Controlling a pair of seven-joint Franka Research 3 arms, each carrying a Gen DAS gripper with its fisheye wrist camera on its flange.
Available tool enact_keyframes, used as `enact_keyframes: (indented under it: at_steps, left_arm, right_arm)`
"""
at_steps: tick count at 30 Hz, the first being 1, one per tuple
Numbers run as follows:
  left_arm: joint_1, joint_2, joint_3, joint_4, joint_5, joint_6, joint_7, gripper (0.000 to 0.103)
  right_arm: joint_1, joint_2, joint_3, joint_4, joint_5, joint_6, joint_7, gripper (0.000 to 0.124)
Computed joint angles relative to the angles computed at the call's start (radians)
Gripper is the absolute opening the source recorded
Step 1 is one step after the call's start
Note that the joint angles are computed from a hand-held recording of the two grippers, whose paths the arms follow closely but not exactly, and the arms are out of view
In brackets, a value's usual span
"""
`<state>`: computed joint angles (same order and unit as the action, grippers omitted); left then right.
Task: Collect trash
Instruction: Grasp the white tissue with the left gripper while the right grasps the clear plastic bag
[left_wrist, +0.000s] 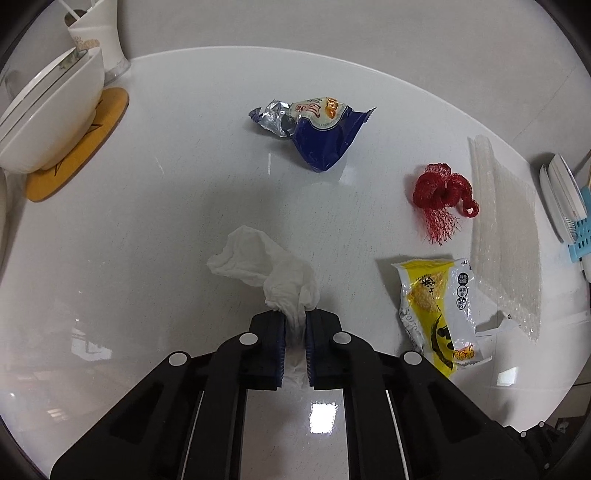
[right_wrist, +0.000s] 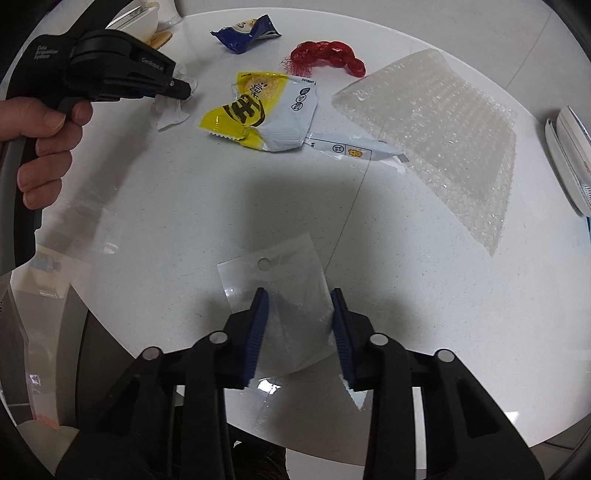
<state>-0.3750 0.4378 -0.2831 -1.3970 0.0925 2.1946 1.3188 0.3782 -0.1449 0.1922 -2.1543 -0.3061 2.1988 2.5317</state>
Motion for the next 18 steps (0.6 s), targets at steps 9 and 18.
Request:
enact_keyframes:
  at_steps: [9,18]
  left_arm:
    - [0.012,-0.049,0.001,-0.062,-0.004,0.012,-0.004,0.008]
    - [0.031,-0.109,-0.008,-0.136,-0.035,0.034,0.017,0.008]
  right_arm:
    - [-0.016,-0.038,0.005,-0.03,-0.003,0.018,0.043,0.063]
    - [0.006,0.011,0.017,0.018,-0.001,-0.011,-0.022,0.069]
